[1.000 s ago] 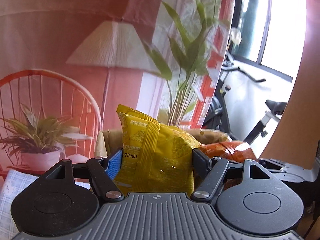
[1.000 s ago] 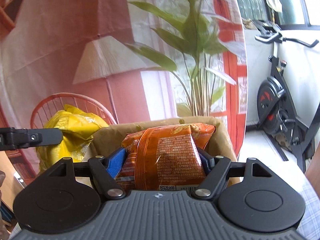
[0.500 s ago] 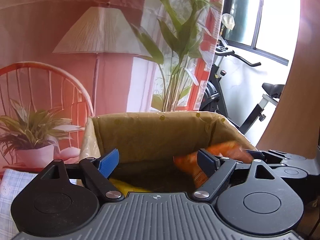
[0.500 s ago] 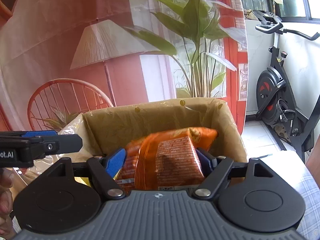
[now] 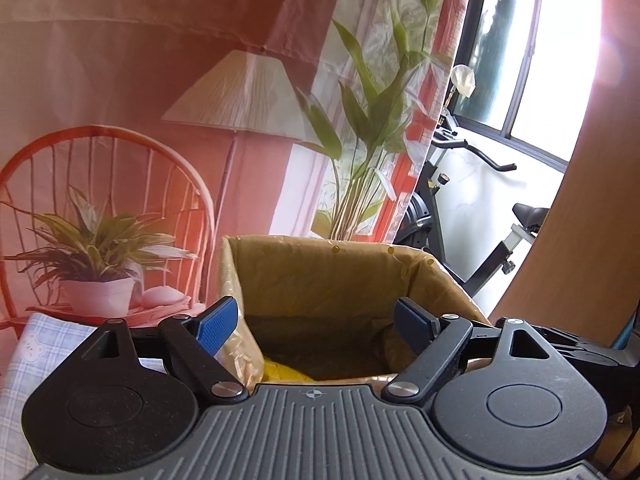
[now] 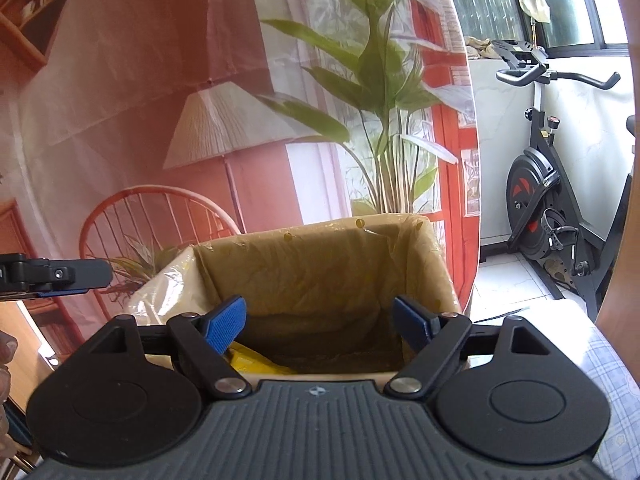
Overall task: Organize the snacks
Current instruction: 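Open both tools to drop the yellow and orange bags into the box, then move the left tool to the green rice-cracker bag while the right tool approaches another orange bag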
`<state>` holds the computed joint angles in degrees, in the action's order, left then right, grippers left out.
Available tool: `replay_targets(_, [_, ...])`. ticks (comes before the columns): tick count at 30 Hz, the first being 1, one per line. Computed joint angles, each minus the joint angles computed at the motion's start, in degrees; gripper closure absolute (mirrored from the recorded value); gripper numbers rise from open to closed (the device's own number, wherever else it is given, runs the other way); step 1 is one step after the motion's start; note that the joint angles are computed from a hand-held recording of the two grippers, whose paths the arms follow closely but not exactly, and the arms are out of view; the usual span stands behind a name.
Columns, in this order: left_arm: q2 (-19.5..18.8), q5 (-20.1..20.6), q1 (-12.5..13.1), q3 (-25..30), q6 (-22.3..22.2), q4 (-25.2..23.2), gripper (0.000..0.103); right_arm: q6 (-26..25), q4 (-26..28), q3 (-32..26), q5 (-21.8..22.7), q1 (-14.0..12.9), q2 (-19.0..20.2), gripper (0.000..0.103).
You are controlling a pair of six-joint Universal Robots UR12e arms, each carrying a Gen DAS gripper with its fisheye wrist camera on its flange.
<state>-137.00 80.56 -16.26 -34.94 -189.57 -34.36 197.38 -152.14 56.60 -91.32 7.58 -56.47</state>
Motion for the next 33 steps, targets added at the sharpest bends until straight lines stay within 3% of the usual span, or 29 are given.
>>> replay_targets(9, [7.7, -0.4, 0.6, -14.2, -1.7, 5.9, 0.016, 3.1, -5.6, 10.1, -0.9, 0.6, -5.9, 0.02])
replay_targets(14, [10.4, 2.7, 0.2, -20.4, -0.9, 7.6, 0.015, 2.3, -8.4, 15.3, -2.6, 1.3, -8.4, 0.02])
replay_targets(21, [13.3, -0.5, 0.7, -28.3, -4.5, 11.9, 0.015, 0.8, -7.7, 20.2, -4.4, 2.3, -10.3, 0.02])
replay_targets(29, [14.4, 2.3, 0.5, -31.4, -3.1, 9.5, 0.015, 1.9, -3.8, 23.1, -4.6, 2.1, -11.0, 0.02])
replay_targets(33, [14.0, 3.1, 0.9, -31.0, -4.8, 8.2, 0.015, 2.8, -2.3, 23.1, -4.7, 1.7, -10.7, 0.02])
